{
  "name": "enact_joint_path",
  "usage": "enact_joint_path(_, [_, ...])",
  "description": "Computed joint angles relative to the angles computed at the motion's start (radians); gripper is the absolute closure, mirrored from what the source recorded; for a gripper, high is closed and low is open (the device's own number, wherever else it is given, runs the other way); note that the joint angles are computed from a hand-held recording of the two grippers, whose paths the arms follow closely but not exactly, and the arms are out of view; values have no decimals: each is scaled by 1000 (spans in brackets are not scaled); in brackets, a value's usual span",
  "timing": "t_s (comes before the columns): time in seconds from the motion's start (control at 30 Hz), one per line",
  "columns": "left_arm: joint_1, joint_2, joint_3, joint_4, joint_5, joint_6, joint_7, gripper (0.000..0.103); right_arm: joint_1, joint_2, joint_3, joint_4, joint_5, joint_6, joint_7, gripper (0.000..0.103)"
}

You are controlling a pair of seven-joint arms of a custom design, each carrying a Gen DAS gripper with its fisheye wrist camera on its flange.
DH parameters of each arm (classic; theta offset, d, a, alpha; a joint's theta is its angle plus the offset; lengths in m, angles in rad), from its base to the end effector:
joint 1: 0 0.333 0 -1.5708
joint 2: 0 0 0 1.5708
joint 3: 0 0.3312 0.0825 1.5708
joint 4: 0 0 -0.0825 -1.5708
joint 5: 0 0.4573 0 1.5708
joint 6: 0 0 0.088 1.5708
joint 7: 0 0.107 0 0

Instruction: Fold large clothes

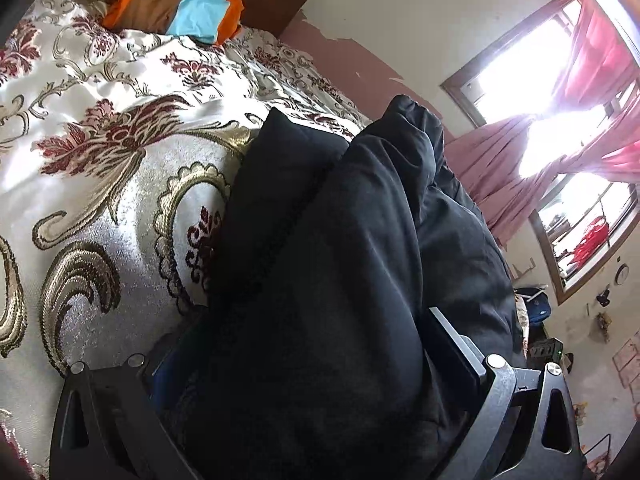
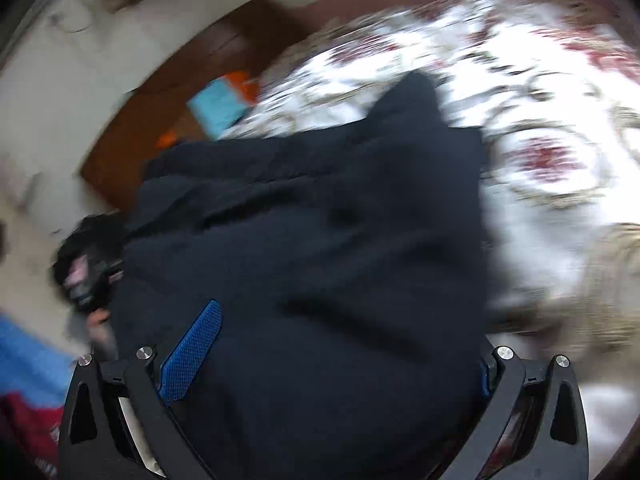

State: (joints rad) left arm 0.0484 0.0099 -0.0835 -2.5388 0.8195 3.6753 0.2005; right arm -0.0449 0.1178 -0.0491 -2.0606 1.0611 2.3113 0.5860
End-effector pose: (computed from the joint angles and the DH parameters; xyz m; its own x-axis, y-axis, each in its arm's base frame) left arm 0.5062 -0.1130 0.3407 0.0519 -0.7543 0.6545 -0.6531 -0.5215 -0.5492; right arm 0.6493 -0.0436 0.3727 0.3129 -0.7962 -0.5178 -0.8583 -0.0035 -0.5132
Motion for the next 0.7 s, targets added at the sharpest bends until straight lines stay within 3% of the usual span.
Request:
enact_joint_path(0.17, [25,17,15,40,189,33,-140,0,9,57,0,64,-101,-36,117,1])
enact_joint_path(0.3, [32,22,15,67,284,27,-176,0,24,76,7,76,-187,-5,217,1])
enact_joint_path(0.7, [35,30,14,124,452,-6,-291,0,40,40,19,25,-196,69,266,1])
